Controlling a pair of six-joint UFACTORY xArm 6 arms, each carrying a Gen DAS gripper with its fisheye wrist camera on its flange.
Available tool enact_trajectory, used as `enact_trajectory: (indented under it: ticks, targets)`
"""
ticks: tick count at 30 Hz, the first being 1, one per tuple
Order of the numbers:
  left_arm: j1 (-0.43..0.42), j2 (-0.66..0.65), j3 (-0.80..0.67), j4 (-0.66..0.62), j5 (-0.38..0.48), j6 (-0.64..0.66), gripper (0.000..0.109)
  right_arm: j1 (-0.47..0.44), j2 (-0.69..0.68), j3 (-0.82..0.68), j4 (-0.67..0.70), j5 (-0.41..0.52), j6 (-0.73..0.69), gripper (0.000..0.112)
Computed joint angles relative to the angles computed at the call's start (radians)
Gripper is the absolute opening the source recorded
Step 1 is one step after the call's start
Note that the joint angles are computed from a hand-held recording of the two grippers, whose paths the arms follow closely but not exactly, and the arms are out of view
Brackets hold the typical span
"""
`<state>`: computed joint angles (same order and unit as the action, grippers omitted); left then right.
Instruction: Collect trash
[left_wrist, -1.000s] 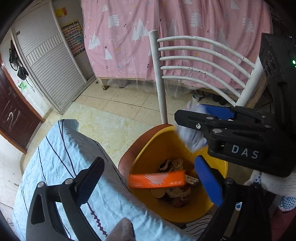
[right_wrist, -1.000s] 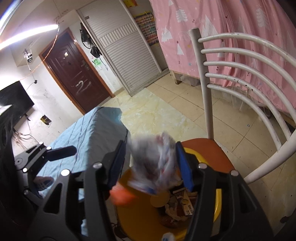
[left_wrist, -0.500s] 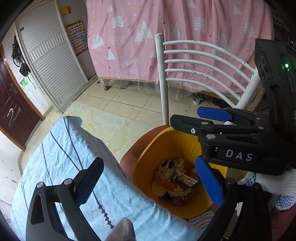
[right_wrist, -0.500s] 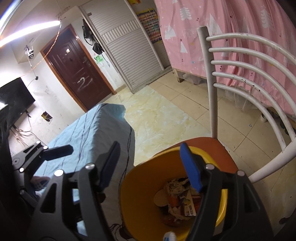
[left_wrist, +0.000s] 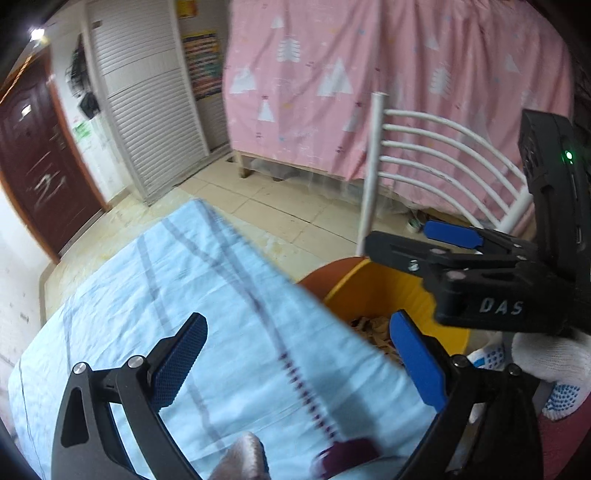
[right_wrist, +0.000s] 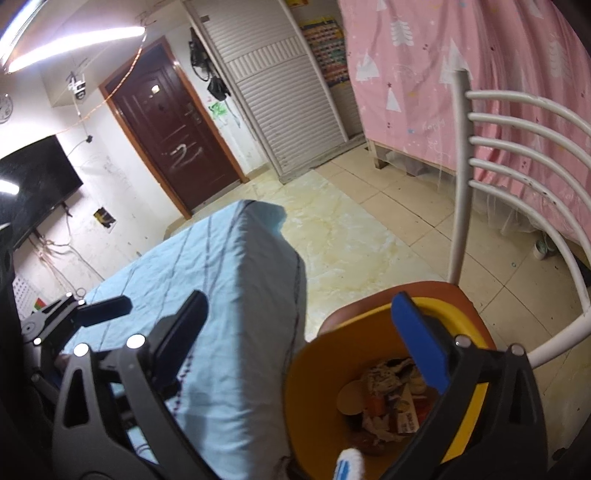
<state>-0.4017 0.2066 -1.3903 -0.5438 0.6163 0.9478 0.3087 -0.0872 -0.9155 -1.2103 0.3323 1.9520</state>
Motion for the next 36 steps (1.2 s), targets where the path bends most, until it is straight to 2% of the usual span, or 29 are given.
enact_trajectory:
  ticks: [8, 18, 28, 36]
  targets:
    - [0.119, -0.007, 0.001, -0.073, -0.023, 0.004, 0.090, 0.090, 0.130, -0.178, 0.035, 0.060, -0.090, 0.097]
    - [0.259, 0.023, -0.031, -0.121, -0.053, -0.028, 0.090, 0.185, 0.335, -0.439, 0.172, 0.100, -0.315, 0.097]
    - [0.335, 0.032, -0.041, -0.145, -0.076, -0.055, 0.090, 0.239, 0.476, -0.631, 0.302, 0.128, -0.502, 0.097]
    - [0.386, 0.047, -0.050, -0.137, -0.123, -0.116, 0.090, 0.260, 0.524, -0.710, 0.330, 0.152, -0.566, 0.097]
